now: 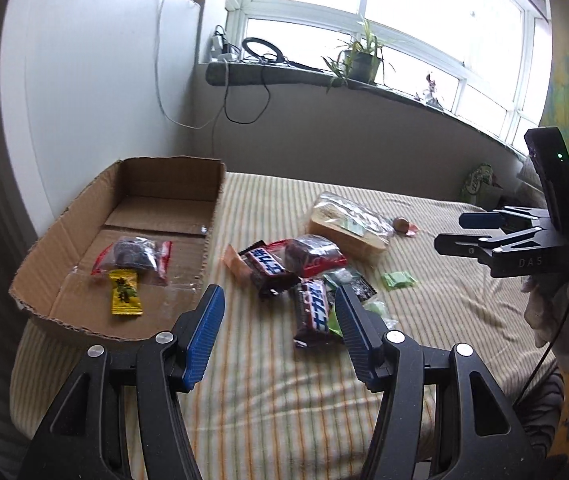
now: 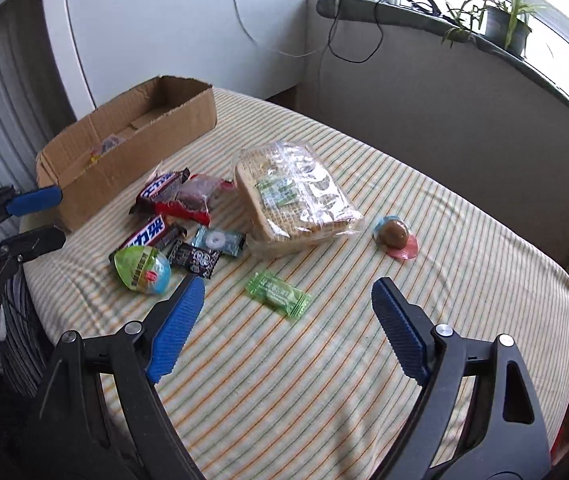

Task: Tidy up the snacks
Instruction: 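Move both grippers back over the snack pile, then grasp the green ball candy with the left gripper while the right grasps the green-wrapped candy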

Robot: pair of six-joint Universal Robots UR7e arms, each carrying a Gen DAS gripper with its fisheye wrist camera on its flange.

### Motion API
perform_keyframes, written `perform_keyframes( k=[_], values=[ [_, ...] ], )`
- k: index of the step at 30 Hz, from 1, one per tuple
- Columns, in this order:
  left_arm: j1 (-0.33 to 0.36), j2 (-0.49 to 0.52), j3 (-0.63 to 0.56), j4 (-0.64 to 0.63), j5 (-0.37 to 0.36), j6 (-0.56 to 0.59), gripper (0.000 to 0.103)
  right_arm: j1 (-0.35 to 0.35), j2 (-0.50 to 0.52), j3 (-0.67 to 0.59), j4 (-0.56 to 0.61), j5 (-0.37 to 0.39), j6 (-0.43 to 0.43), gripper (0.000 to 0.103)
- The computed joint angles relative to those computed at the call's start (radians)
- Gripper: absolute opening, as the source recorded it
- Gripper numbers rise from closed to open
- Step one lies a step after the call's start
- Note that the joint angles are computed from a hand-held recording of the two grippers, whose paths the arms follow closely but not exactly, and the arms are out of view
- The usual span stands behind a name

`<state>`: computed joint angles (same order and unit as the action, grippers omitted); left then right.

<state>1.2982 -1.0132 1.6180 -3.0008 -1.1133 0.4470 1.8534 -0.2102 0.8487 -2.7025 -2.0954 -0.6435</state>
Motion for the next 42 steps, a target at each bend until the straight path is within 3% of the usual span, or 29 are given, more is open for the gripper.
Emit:
perform_keyframes(
  k=[6,14,16,18,23,27,32,38,42],
  values=[
    [-0.025,0.057,-0.038,0.07,0.03,0.09,0.057,-0.024,0.035,-0.076,0.148,0.007,-0.159,0.08],
    [-0.038,0.124,-0.134,0.23,0.071,0.194,0.057,-0.053,0.104,-0.247,0.353,0.079,-0.224,0.078],
    [-0.042,0.135,-0.153,0.261,0.079,0.222,0.057,-0.053,0.126,-0.287,0.392,0.078,-0.244,0.07],
    [-0.044,0.144,-0.168,0.292,0.083,0.249,0.057,-0.054,0.153,-0.339,0.435,0.073,-0.25,0.063],
    [-0.035,0.161,-0.212,0.379,0.071,0.251,0.057,-0.068,0.175,-0.404,0.517,0.113,-0.214,0.061],
    [-0.03,0.17,-0.229,0.421,0.084,0.235,0.057,-0.07,0.152,-0.374,0.528,0.125,-0.19,0.049],
    [-0.026,0.168,-0.227,0.428,0.079,0.236,0.056,-0.07,0.141,-0.355,0.529,0.121,-0.17,0.046],
    [-0.038,0.163,-0.172,0.356,0.113,0.326,0.036,-0.062,0.155,-0.375,0.533,0.092,-0.157,0.043],
    [-0.038,0.171,-0.173,0.364,0.132,0.338,0.026,-0.06,0.162,-0.387,0.533,0.086,-0.138,0.029]
  ],
)
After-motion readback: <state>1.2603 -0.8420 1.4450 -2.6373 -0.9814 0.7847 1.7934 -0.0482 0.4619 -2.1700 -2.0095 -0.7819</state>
